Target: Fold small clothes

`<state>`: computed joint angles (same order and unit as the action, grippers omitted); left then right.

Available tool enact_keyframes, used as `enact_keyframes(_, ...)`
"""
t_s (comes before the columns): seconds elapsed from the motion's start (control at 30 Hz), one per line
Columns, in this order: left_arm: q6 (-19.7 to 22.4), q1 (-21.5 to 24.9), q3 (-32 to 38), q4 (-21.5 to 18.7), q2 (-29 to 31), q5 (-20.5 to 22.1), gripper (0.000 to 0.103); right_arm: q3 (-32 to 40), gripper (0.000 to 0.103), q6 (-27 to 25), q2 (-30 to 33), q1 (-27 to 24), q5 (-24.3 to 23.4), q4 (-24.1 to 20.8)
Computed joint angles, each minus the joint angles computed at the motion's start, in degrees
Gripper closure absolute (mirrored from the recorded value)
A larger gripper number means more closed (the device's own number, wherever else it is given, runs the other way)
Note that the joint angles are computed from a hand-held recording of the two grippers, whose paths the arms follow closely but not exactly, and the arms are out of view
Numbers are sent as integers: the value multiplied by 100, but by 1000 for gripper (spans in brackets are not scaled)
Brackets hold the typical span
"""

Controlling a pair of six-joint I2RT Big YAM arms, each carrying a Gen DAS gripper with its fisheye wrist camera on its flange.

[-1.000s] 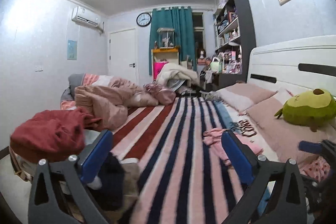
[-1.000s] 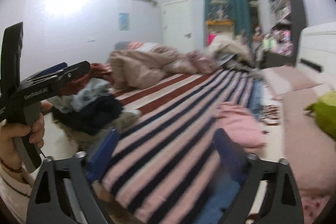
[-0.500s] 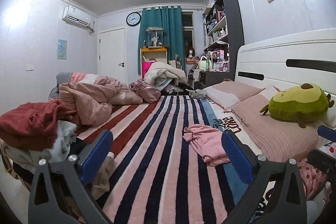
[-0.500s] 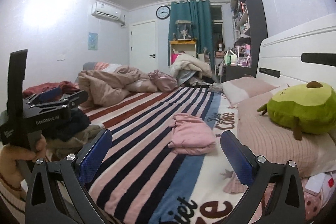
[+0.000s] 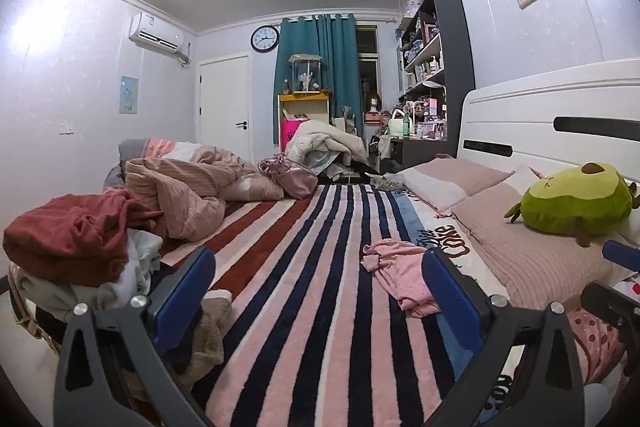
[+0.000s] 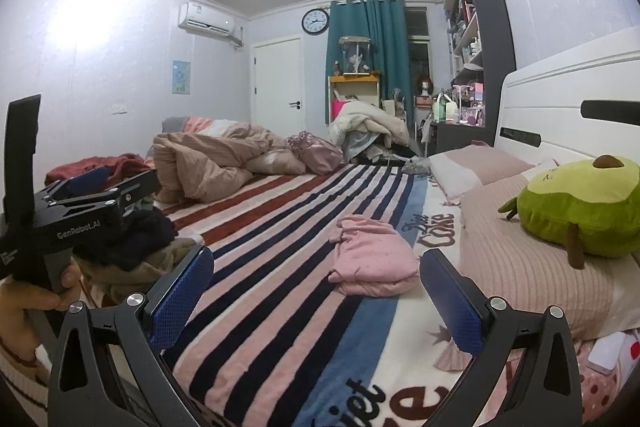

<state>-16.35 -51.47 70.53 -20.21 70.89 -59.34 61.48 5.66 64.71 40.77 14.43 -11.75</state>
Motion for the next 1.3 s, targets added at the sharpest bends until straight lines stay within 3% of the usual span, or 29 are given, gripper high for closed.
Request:
enact_keyframes(0.87,-43,-33,42,-137,16,53,1,7,0,106,-44,-64,-28,4)
enact_keyframes(1.13,153,-46,16,29,13,201,1,-56,0,248,-153,260,535,-4)
enact_keyframes(1.3,69,-44,-9,1,-3,285,1,-54,0,354,-172,481,909,-83)
